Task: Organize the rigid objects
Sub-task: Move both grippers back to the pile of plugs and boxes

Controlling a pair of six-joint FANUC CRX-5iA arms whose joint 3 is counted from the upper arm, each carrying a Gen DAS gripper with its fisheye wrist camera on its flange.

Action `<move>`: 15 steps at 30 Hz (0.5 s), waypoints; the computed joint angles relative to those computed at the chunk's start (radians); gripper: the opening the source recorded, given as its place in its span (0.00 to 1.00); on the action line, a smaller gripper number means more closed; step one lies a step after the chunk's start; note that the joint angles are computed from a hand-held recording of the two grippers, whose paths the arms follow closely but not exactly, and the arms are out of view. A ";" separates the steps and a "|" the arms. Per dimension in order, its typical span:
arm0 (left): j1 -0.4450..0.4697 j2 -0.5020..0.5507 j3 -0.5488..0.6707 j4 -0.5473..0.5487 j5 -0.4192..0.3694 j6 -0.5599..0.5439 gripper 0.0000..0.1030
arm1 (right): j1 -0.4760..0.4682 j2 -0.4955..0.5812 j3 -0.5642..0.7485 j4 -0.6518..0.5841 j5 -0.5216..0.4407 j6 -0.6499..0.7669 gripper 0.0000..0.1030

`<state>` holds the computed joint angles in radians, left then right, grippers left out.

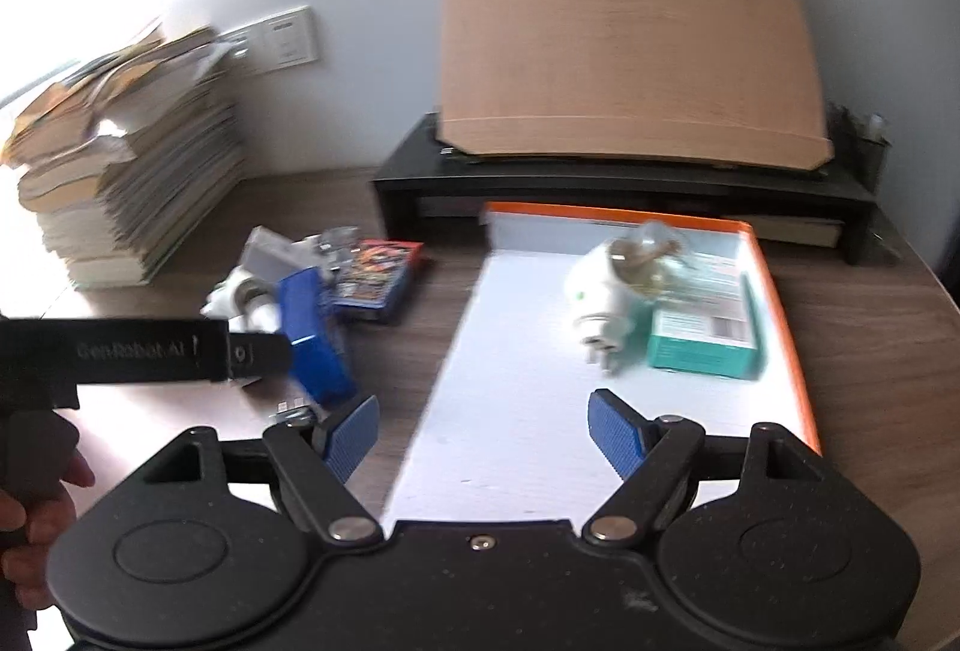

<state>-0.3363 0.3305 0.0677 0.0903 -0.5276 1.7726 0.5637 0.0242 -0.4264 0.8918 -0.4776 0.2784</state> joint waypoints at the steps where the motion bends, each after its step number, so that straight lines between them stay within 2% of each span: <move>1: 0.006 -0.007 -0.005 -0.018 -0.008 0.022 0.92 | 0.007 0.006 0.007 -0.012 0.002 0.014 0.88; 9: 0.048 -0.049 -0.047 -0.102 -0.033 0.121 0.93 | 0.042 0.046 0.056 -0.098 0.014 0.115 0.88; 15: 0.073 -0.047 -0.053 -0.115 -0.042 0.141 0.93 | 0.056 0.067 0.079 -0.124 -0.003 0.128 0.88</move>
